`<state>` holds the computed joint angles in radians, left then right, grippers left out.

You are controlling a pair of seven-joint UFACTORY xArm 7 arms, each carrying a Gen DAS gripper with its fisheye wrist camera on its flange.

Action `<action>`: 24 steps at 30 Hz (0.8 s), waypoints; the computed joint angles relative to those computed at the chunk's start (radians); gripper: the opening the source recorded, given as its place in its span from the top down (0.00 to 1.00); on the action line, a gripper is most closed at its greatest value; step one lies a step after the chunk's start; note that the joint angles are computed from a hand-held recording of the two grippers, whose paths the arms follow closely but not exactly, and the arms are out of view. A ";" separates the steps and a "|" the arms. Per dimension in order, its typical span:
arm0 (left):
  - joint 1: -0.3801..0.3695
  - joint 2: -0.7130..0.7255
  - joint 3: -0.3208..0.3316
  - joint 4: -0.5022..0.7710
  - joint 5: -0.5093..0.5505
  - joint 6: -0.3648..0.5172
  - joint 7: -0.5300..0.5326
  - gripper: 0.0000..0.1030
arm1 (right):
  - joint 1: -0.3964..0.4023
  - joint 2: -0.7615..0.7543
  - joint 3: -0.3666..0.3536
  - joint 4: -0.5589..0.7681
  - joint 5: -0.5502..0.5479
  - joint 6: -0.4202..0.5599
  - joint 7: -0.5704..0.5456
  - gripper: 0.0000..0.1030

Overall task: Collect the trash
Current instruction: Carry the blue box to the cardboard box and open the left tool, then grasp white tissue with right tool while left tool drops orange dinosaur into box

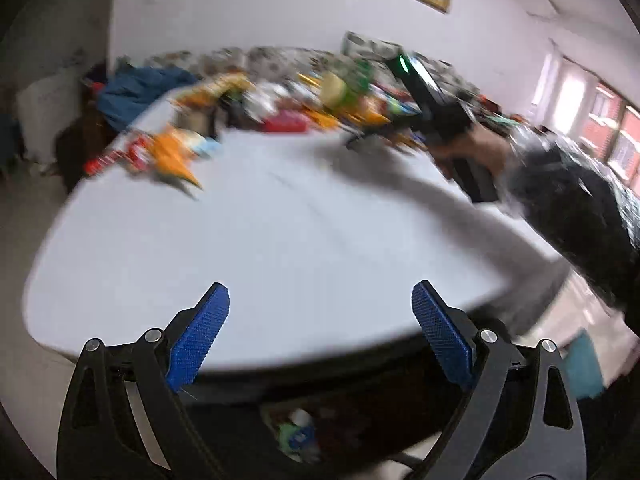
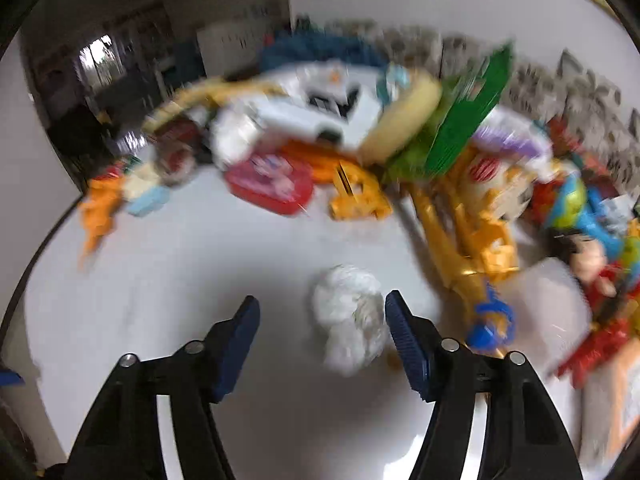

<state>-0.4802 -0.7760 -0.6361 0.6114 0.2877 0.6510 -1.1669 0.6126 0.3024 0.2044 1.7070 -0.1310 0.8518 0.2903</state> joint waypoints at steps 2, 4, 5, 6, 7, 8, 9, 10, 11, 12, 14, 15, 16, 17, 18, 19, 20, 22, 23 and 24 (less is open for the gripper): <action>0.045 0.001 0.013 0.015 0.026 0.042 0.012 0.12 | -0.007 -0.020 0.007 -0.020 0.019 -0.003 -0.006 0.82; 0.116 0.010 0.018 0.032 0.072 0.065 0.010 0.12 | 0.002 -0.076 0.007 -0.087 -0.005 -0.031 0.007 0.83; 0.147 0.018 0.032 0.042 0.092 0.076 0.021 0.12 | -0.004 -0.114 0.016 -0.136 0.010 -0.063 0.000 0.83; 0.191 0.049 0.040 0.061 0.116 0.081 0.027 0.12 | -0.015 -0.153 0.028 -0.185 0.042 -0.097 -0.013 0.83; 0.225 0.083 0.052 0.077 0.137 0.076 0.034 0.12 | -0.024 -0.200 0.039 -0.239 0.079 -0.129 -0.026 0.83; 0.256 0.110 0.062 0.089 0.158 0.080 0.036 0.12 | -0.033 -0.260 0.050 -0.305 0.131 -0.167 -0.046 0.83; 0.305 0.165 0.071 0.115 0.190 0.073 0.032 0.12 | -0.038 -0.299 0.056 -0.348 0.169 -0.190 -0.064 0.82; 0.317 0.198 0.091 0.120 0.205 0.061 0.034 0.12 | -0.040 -0.353 0.062 -0.404 0.211 -0.214 -0.080 0.82; 0.327 0.235 0.110 0.138 0.214 0.062 0.036 0.12 | -0.041 -0.389 0.066 -0.440 0.233 -0.228 -0.087 0.82; 0.333 0.292 0.143 0.162 0.211 0.049 0.045 0.12 | -0.037 -0.448 0.071 -0.495 0.255 -0.245 -0.094 0.82; 0.312 0.349 0.193 0.178 0.199 0.024 0.051 0.12 | -0.033 -0.535 0.079 -0.570 0.275 -0.252 -0.085 0.81; 0.305 0.374 0.208 0.190 0.197 0.025 0.046 0.13 | -0.028 -0.561 0.080 -0.593 0.289 -0.250 -0.087 0.80; 0.292 0.407 0.226 0.203 0.187 0.027 0.052 0.33 | -0.022 -0.600 0.080 -0.624 0.306 -0.246 -0.085 0.80; 0.269 0.436 0.249 0.217 0.172 0.041 0.066 0.46 | -0.018 -0.618 0.077 -0.642 0.322 -0.247 -0.089 0.80; 0.267 0.443 0.241 0.226 0.198 0.059 0.057 0.55 | -0.013 -0.622 0.073 -0.649 0.338 -0.250 -0.095 0.80; 0.254 0.452 0.235 0.238 0.224 0.085 0.056 0.55 | -0.009 -0.646 0.073 -0.669 0.351 -0.249 -0.093 0.80; 0.232 0.445 0.245 0.229 0.220 0.076 0.058 0.55 | -0.012 -0.669 0.083 -0.690 0.347 -0.253 -0.076 0.80; 0.185 0.401 0.263 0.177 0.190 0.008 0.050 0.55 | -0.011 -0.700 0.092 -0.724 0.347 -0.273 -0.059 0.80; 0.172 0.373 0.249 0.157 0.189 -0.002 0.028 0.55 | -0.007 -0.724 0.098 -0.747 0.348 -0.288 -0.046 0.80; 0.161 0.343 0.235 0.138 0.188 -0.013 0.013 0.55 | -0.002 -0.740 0.101 -0.761 0.352 -0.297 -0.037 0.80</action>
